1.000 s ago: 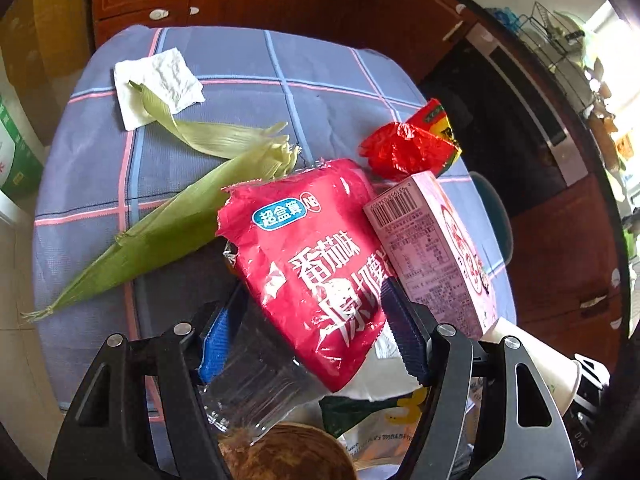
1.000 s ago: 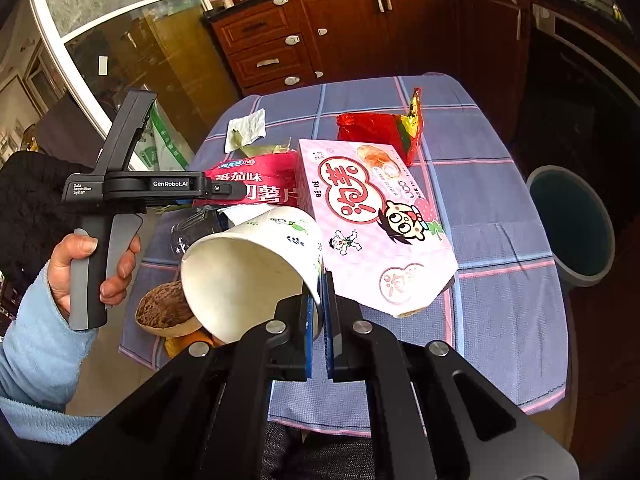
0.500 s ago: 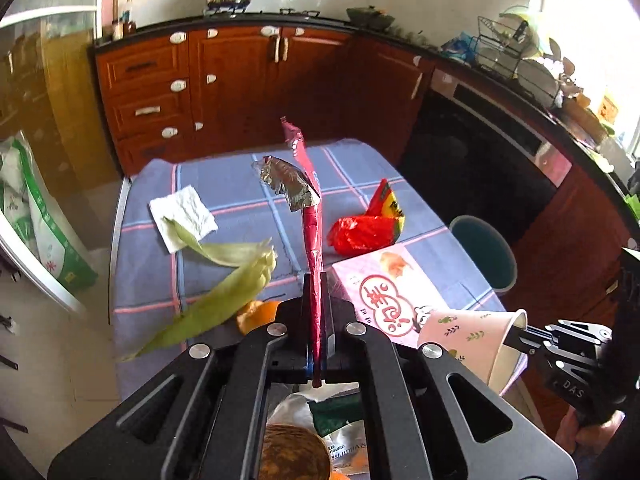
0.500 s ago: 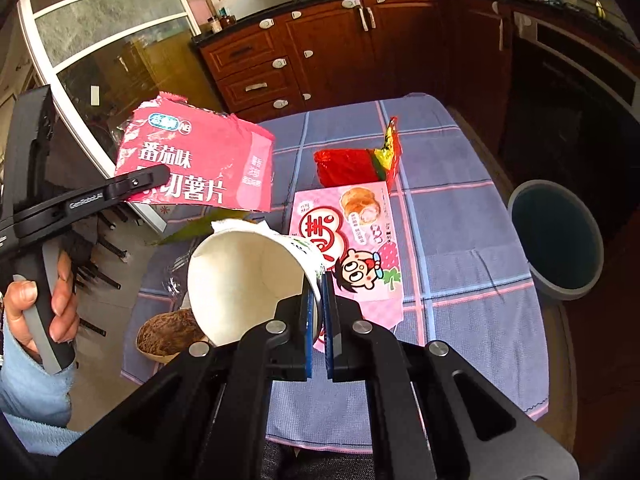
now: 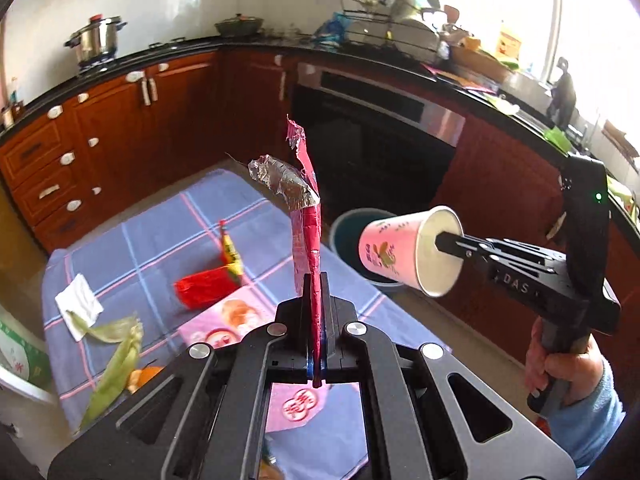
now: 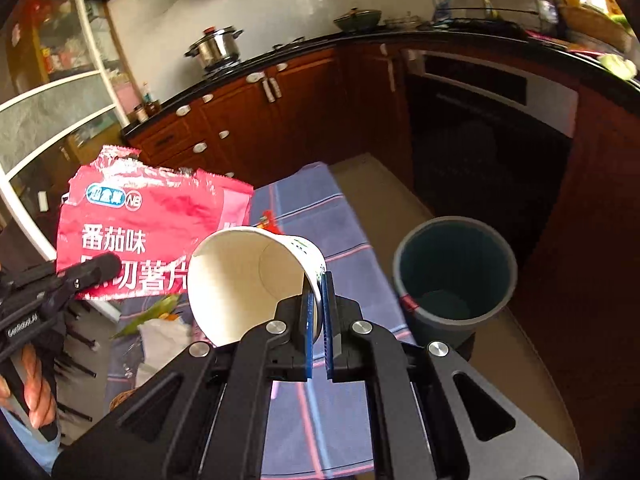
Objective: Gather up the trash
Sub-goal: 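Carry the bag and cup over the teal bin and open both grippers, then grasp the green snack packet with the left gripper while the right grasps the pink box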
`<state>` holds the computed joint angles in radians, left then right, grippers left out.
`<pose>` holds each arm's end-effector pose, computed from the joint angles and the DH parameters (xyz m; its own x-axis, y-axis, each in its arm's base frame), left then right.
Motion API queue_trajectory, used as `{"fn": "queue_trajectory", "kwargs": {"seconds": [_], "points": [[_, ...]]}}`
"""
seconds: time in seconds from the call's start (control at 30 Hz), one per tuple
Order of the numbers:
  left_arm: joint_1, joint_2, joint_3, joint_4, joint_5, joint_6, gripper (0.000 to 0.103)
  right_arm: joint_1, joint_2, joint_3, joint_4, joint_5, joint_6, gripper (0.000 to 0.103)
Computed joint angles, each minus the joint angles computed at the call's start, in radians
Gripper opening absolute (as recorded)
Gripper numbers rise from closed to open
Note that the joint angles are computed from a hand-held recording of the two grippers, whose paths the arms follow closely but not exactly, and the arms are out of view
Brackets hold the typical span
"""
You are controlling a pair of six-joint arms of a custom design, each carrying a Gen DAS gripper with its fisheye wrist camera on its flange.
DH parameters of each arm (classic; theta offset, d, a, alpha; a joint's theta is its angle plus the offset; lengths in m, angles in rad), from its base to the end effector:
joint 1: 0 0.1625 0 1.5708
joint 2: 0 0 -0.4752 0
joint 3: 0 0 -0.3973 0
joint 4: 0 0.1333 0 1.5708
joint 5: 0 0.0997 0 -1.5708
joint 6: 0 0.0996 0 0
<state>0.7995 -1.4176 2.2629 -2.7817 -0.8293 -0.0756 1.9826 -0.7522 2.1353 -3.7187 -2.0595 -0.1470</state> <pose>-0.1737 -0.4664 0.3019 -0.7443 0.2894 -0.6019 0.5965 0.6935 -0.4041 0.3010 -0.4730 0.1024 -0.8868 -0.1518 0.4365 -0.4233 0.6459 -0.6353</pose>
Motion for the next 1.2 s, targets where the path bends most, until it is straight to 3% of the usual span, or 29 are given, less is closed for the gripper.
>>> {"fn": "queue_trajectory", "kwargs": {"seconds": [0.17,0.4,0.63,0.87,0.9,0.93,0.97,1.0,1.2], "points": [[0.064,0.218,-0.127,-0.039,-0.121,0.064,0.002,-0.100,-0.028,-0.016,-0.024,-0.047,0.004,0.004],[0.181,0.478,-0.383,0.096,-0.235,0.041,0.002,-0.256,-0.031,-0.097,0.086,-0.029,0.035,0.004],[0.247,0.662,-0.568,0.259,-0.213,0.027,0.002,-0.376,0.029,-0.226,0.315,0.005,0.100,0.004],[0.299,0.739,-0.655,0.370,-0.183,0.005,0.008,-0.419,0.093,-0.310,0.445,0.020,0.124,0.010],[0.302,0.744,-0.669,0.393,-0.174,-0.001,0.012,-0.422,0.096,-0.316,0.454,0.030,0.125,0.022],[0.303,0.746,-0.673,0.408,-0.164,-0.006,0.028,-0.422,0.100,-0.325,0.466,0.033,0.130,0.035],[0.304,0.745,-0.671,0.410,-0.150,-0.005,0.050,-0.422,0.100,-0.324,0.468,0.036,0.137,0.067],[0.300,0.742,-0.659,0.388,-0.130,0.002,0.055,-0.422,0.101,-0.321,0.456,0.046,0.137,0.078],[0.287,0.698,-0.612,0.345,-0.120,0.003,0.064,-0.404,0.084,-0.288,0.448,0.060,0.188,0.085]]}}
